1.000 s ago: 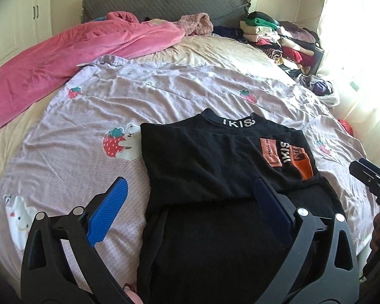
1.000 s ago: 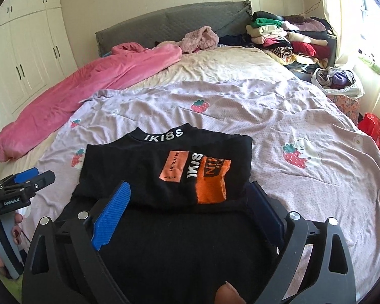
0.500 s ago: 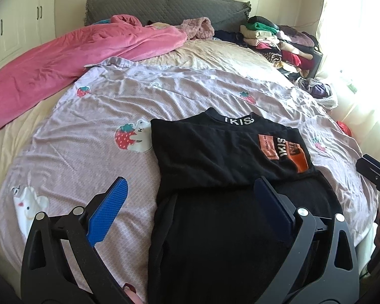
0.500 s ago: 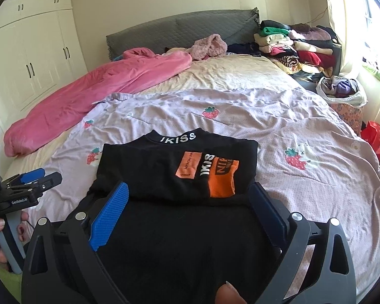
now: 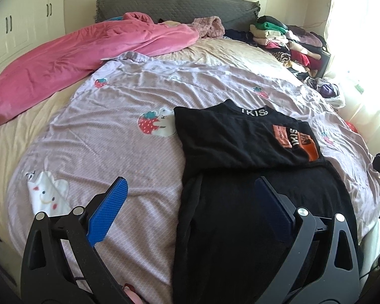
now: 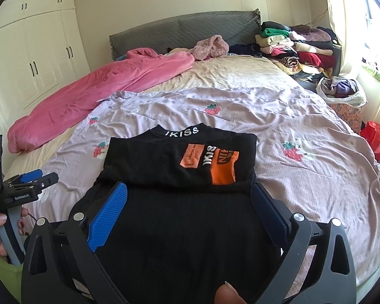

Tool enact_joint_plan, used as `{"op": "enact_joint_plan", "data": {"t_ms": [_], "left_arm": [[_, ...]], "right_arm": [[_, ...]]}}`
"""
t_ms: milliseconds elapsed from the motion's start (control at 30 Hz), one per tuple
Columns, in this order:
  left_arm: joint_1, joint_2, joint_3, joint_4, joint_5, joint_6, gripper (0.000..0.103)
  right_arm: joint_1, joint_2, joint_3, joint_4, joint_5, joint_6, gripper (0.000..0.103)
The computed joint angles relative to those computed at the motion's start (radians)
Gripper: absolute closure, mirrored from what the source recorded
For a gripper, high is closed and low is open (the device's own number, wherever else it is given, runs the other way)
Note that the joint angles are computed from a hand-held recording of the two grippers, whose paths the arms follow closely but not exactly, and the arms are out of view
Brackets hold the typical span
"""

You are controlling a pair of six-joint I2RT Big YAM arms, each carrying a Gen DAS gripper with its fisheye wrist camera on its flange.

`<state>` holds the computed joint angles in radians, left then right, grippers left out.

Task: Fold small clothes
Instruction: 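Move both open grippers to the hem of the black sweatshirt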

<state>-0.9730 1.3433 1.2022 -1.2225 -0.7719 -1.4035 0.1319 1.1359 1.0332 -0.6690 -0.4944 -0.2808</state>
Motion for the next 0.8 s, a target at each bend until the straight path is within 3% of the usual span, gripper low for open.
{"op": "enact_joint_plan", "data": {"t_ms": [233,600,800], "left_arm": [[-0.031,-0.009,-0.017,-0.029,0.002,-0.035,0.010],[-0.084,-0.042,-0.076,-0.108,0.029,-0.164,0.010],[-0.108,-0.051,-0.103,-0.116,0.056,-0.206,0.010]], "right_arm": [[-0.025,-0.039,-0.036,-0.024,-0.002,-0.042,0.005],[-0.092,-0.061,-0.081,-0.068,-0.013,-0.119,0.005],[-0.132,-0.062,-0.098,-0.084,-0.013,-0.145,0.005]]}}
